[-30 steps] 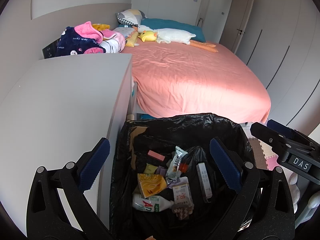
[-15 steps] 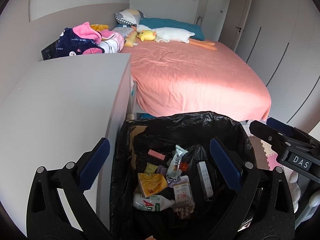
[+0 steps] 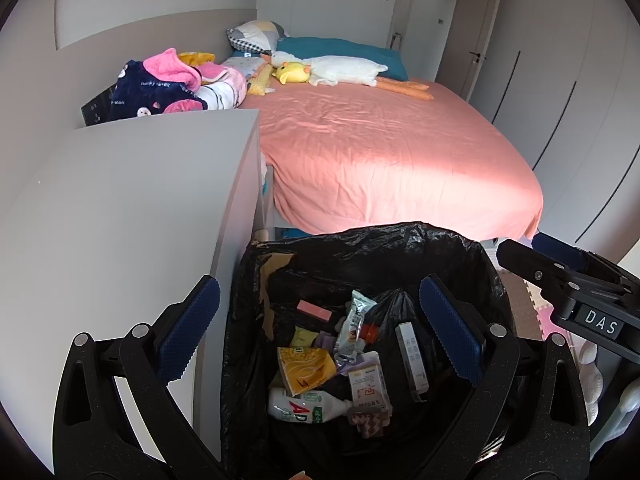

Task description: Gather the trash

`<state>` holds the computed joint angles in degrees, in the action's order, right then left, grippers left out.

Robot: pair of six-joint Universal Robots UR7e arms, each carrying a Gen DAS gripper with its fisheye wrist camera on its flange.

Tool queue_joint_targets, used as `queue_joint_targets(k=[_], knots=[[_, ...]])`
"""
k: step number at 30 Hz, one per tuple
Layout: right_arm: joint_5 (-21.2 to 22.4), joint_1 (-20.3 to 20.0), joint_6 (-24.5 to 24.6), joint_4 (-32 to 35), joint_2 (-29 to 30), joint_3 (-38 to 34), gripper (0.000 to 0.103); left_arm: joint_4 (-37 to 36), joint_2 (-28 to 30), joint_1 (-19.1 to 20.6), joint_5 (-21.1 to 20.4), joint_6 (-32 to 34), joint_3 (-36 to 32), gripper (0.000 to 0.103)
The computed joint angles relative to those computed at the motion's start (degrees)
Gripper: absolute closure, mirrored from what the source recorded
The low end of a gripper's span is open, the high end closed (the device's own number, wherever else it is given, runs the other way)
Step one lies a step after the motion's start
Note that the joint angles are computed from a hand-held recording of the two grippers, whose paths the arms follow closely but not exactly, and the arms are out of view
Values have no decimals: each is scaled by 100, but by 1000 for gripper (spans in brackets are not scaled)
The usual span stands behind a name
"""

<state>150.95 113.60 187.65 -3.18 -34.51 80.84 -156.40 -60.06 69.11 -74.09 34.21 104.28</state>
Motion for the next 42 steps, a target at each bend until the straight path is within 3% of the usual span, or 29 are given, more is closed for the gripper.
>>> queue_joint_targets(k=[20, 27, 32, 42], knots=[[-3, -3, 25, 31, 39, -26, 28, -137, 1, -43, 74, 211, 67, 6], [-1, -1, 22, 34, 40, -29, 28, 129, 21, -1, -55, 19, -57, 6], [7, -4, 32, 55, 57, -41, 28, 104, -17, 80, -409, 12, -58, 6], [8, -27, 16, 32, 35, -12, 28, -212, 25, 1, -16, -38, 23, 6]])
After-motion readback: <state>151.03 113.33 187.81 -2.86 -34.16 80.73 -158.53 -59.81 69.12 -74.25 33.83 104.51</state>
